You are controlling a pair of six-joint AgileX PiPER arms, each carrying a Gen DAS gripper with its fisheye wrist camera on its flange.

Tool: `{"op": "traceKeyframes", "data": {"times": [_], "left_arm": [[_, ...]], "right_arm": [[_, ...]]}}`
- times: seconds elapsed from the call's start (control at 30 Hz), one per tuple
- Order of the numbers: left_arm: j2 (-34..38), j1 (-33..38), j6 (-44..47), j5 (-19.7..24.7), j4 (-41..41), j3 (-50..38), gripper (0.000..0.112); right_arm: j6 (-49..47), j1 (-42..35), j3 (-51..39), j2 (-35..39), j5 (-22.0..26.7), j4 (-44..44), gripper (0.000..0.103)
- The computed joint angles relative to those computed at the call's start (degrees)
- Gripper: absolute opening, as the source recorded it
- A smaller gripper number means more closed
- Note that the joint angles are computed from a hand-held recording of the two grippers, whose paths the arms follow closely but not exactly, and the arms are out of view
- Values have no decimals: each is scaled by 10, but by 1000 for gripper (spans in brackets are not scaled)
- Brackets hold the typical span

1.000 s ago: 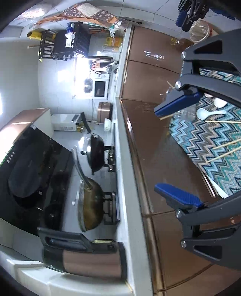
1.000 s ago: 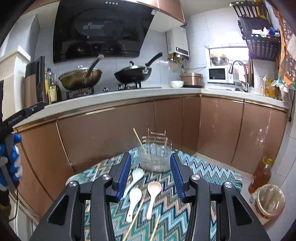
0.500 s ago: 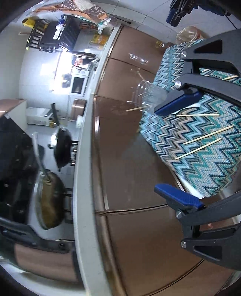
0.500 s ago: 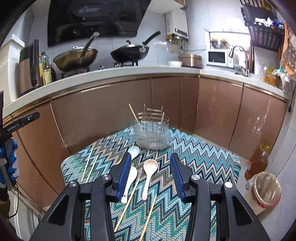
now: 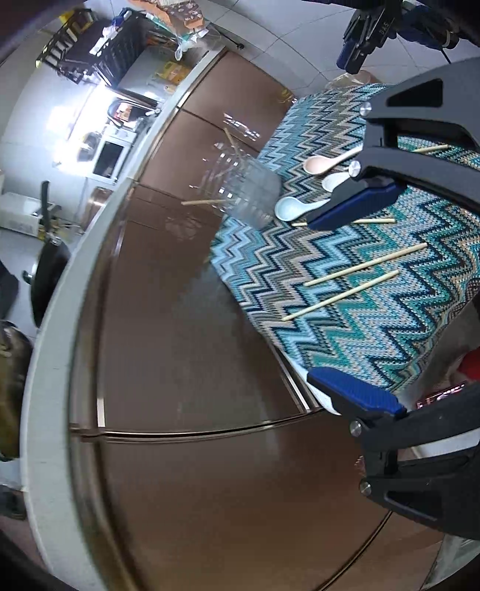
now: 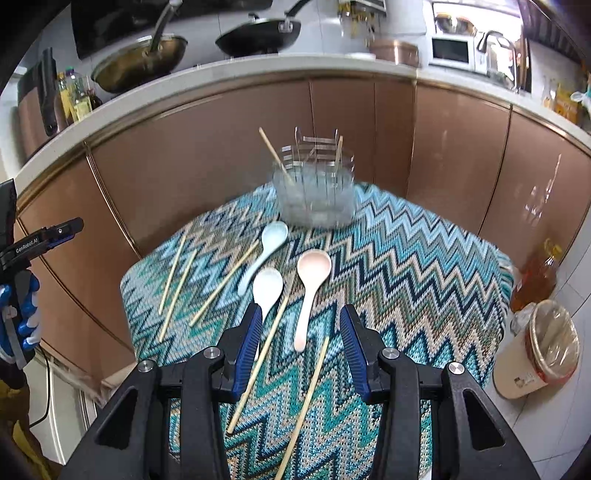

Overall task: Organize utensils
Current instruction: 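Withdraw both open tools from the holder back over the loose chopsticks, then lower the left tool onto another chopstick and close while the right tool grasps one too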

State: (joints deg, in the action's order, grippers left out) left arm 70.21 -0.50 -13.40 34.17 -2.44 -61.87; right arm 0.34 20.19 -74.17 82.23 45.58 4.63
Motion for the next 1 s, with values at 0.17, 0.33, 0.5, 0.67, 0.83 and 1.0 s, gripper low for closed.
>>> {"op": "traceKeyframes", "data": {"times": [0.17, 0.33, 0.5, 0.67, 0.83, 1.0], "left_arm": [[34, 28, 73, 12, -80, -4, 75], [73, 51, 131, 34, -142, -18, 75], [114, 75, 182, 64, -205, -37, 74], [164, 82, 204, 89, -242, -69, 68], [233, 74, 213, 116, -266, -126, 56], [319, 59, 192, 155, -265, -222, 47]], "right_arm": [[-28, -15, -9, 26, 16, 25, 43], [-42, -27, -17, 51, 33, 37, 43], [-57, -36, -32, 80, 53, 48, 43], [-72, -46, -51, 110, 73, 58, 43], [-82, -53, -73, 140, 91, 62, 43], [-99, -63, -95, 174, 111, 79, 41]]}}
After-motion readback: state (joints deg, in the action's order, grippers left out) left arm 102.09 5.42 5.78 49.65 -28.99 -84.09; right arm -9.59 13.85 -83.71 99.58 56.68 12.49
